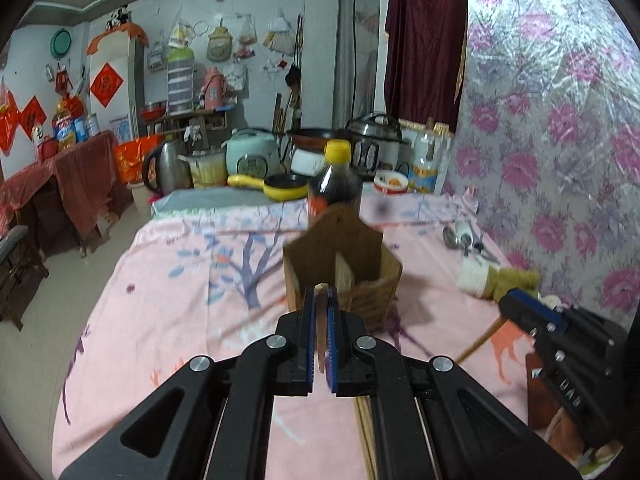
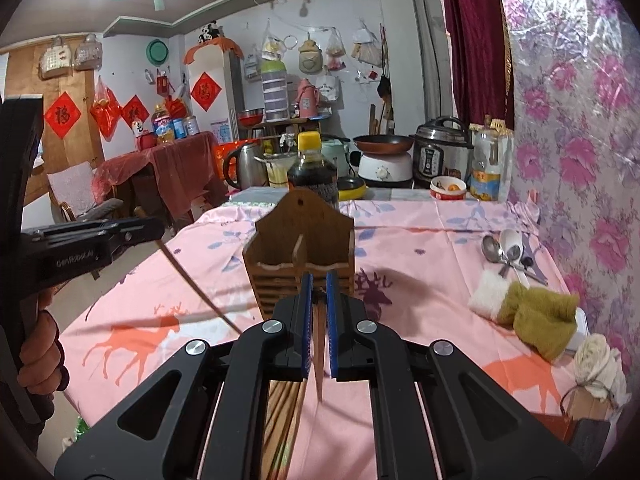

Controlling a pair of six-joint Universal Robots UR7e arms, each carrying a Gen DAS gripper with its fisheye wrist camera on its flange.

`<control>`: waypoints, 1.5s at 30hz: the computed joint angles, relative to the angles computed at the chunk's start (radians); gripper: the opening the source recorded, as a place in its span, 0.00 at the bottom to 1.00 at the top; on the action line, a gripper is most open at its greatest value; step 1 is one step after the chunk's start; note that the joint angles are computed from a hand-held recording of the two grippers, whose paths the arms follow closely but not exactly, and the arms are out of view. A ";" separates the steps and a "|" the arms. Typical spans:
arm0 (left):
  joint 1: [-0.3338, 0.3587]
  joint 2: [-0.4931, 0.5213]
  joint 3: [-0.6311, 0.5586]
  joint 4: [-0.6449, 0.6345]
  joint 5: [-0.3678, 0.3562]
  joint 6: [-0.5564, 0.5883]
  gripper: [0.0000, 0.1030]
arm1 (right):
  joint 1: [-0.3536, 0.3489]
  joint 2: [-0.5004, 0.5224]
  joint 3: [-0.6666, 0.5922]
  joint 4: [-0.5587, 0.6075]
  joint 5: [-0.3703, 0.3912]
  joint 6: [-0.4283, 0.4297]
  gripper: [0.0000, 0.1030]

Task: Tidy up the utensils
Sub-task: 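Lower both held chopsticks into the wooden holder and open both tools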

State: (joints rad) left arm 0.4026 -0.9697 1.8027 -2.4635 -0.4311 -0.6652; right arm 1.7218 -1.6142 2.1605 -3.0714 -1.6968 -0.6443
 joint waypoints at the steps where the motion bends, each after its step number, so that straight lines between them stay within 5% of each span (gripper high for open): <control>1: 0.003 0.009 -0.016 -0.031 0.005 0.033 0.06 | 0.006 0.009 -0.013 -0.003 -0.001 0.002 0.07; 14: 0.062 0.134 -0.214 -0.315 0.051 0.365 0.06 | 0.117 0.221 -0.299 -0.065 -0.015 0.055 0.07; 30: 0.162 0.138 -0.204 -0.278 -0.017 0.300 0.06 | 0.088 0.389 -0.417 -0.086 -0.064 0.100 0.06; 32: 0.168 0.141 -0.207 -0.248 -0.010 0.268 0.11 | 0.078 0.388 -0.414 -0.057 -0.064 0.101 0.07; 34: 0.172 0.141 -0.198 -0.236 -0.003 0.249 0.48 | 0.070 0.392 -0.403 -0.056 -0.087 0.105 0.12; 45: 0.166 0.100 -0.136 -0.207 -0.009 0.206 0.51 | 0.049 0.350 -0.349 -0.066 -0.088 0.122 0.19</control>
State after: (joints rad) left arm 0.5690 -0.8696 1.6662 -2.6702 -0.4406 -0.4591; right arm 1.7709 -1.2638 1.8114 -3.1378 -1.7852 -0.5219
